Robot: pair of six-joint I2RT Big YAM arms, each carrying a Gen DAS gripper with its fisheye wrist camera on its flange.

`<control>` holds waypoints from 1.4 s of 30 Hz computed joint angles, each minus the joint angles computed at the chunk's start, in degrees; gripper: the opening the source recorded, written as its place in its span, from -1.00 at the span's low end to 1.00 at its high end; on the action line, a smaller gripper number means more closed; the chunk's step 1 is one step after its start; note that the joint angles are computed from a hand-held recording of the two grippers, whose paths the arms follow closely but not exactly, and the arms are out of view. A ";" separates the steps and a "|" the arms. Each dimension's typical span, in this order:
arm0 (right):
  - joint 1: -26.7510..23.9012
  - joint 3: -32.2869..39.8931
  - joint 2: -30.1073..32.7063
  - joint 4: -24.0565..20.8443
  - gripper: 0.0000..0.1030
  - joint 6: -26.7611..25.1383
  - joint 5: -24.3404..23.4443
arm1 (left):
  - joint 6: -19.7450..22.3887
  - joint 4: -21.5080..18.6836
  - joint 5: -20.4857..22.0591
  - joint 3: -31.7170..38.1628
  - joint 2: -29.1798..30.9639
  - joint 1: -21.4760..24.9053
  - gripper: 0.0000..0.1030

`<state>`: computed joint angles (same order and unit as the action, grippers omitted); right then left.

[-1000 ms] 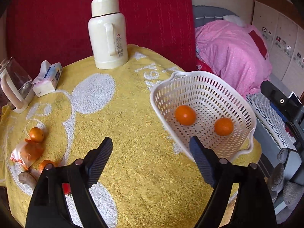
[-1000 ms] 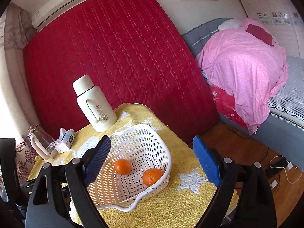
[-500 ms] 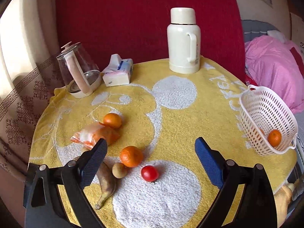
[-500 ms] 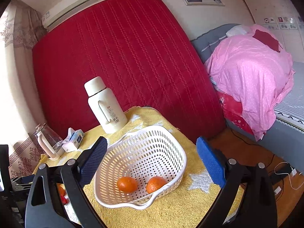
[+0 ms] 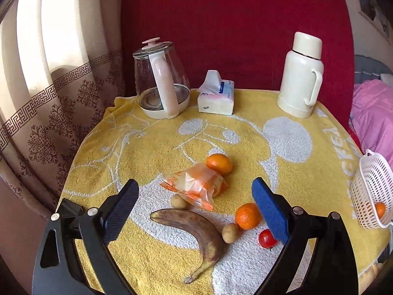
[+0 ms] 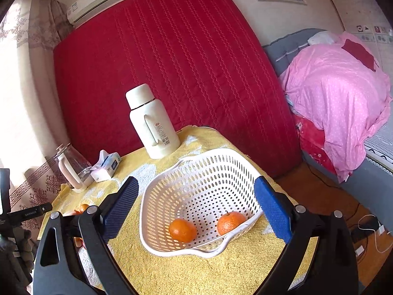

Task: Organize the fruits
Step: 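Reach the left gripper to the orange-printed plastic bag and grasp it, then lift the bag with the left gripper while the right gripper grasps another mandarin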

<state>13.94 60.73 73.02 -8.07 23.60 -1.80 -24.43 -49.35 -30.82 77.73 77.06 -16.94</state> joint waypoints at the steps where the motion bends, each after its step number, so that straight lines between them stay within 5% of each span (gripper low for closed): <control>1: 0.06 0.17 0.02 -0.33 0.87 -0.14 -0.61 | -0.10 -0.15 0.42 0.05 0.05 0.65 0.80; 10: 2.62 0.69 -0.23 -2.27 0.89 -3.68 -5.52 | 1.46 0.98 5.57 0.07 2.71 5.58 0.80; 22: 6.12 2.49 1.67 -6.51 0.89 -9.00 -8.77 | 9.11 2.49 11.52 2.85 9.94 7.56 0.80; 26: 6.53 2.61 1.94 -7.22 0.89 -9.93 -8.94 | 9.43 1.62 11.05 4.31 12.36 7.99 0.80; 35: 7.48 3.72 3.30 -9.29 0.89 -10.99 -8.62 | 7.99 0.91 17.34 5.88 14.87 10.13 0.79; 42: 8.99 3.63 3.09 -10.34 0.89 -12.04 -6.50 | 7.70 3.89 21.36 4.52 13.92 10.48 0.41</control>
